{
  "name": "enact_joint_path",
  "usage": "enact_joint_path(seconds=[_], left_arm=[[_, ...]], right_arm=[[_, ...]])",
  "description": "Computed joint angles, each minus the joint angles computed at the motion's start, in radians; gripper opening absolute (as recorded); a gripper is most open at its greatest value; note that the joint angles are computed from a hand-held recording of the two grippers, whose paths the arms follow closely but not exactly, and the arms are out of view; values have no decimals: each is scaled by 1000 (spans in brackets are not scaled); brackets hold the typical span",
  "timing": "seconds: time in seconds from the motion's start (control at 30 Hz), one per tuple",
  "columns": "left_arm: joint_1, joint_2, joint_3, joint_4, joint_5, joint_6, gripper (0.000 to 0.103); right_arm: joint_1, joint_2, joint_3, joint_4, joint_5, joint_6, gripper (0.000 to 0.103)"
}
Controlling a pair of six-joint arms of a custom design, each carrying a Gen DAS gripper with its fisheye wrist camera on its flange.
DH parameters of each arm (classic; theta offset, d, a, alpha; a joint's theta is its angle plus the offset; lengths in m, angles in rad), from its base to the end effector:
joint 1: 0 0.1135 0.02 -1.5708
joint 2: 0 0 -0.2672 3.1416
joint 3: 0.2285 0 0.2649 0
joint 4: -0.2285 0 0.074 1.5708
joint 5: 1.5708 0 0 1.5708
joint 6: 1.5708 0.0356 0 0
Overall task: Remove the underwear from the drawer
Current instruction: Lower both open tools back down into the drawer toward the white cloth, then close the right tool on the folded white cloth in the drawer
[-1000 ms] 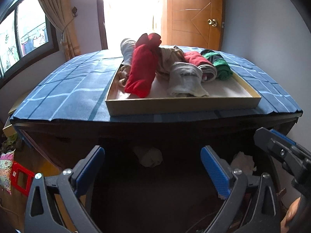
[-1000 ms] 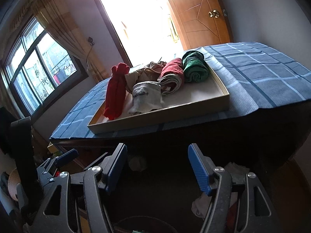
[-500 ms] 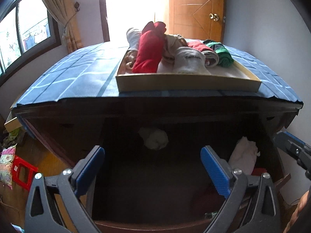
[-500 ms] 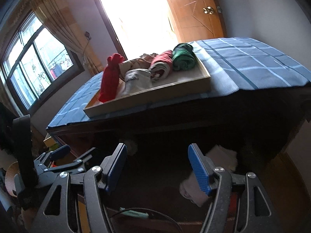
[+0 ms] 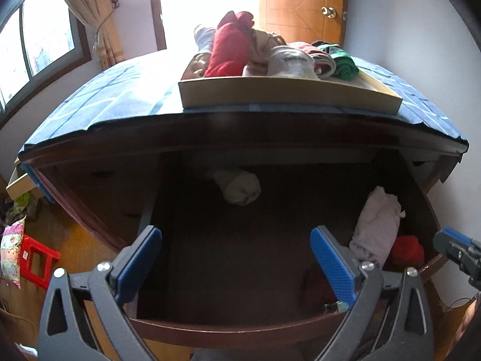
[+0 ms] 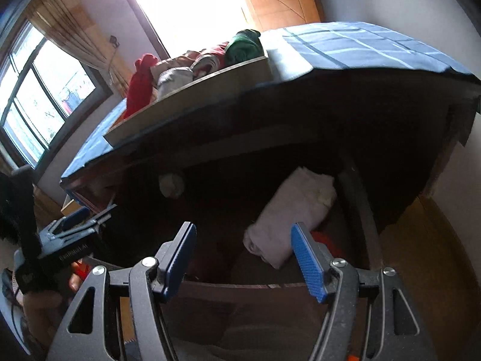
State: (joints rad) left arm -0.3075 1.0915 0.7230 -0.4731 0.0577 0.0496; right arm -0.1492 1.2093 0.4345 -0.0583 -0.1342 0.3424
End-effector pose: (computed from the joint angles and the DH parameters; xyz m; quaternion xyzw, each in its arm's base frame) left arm 0.2206 -0.0722 0.2319 0.1760 0.9172 -0.0726 0.3500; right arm 0.2235 -0.0288 0.1449 0.2030 0.9086 0.0969 0.3520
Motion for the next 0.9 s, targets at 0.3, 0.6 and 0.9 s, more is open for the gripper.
enact_joint_path(seconds=[0.3, 0.6, 0.9], left_arm=[[18, 13, -19, -29, 12, 21, 101], [71, 79, -2, -25, 51, 43, 101], [134, 195, 55, -28, 109, 45, 101]], right_arm=[[-120, -41, -48, -41, -76, -39, 68], [-182, 60, -14, -5, -149, -52, 68], [-152, 307, 104, 64, -133, -41, 68]])
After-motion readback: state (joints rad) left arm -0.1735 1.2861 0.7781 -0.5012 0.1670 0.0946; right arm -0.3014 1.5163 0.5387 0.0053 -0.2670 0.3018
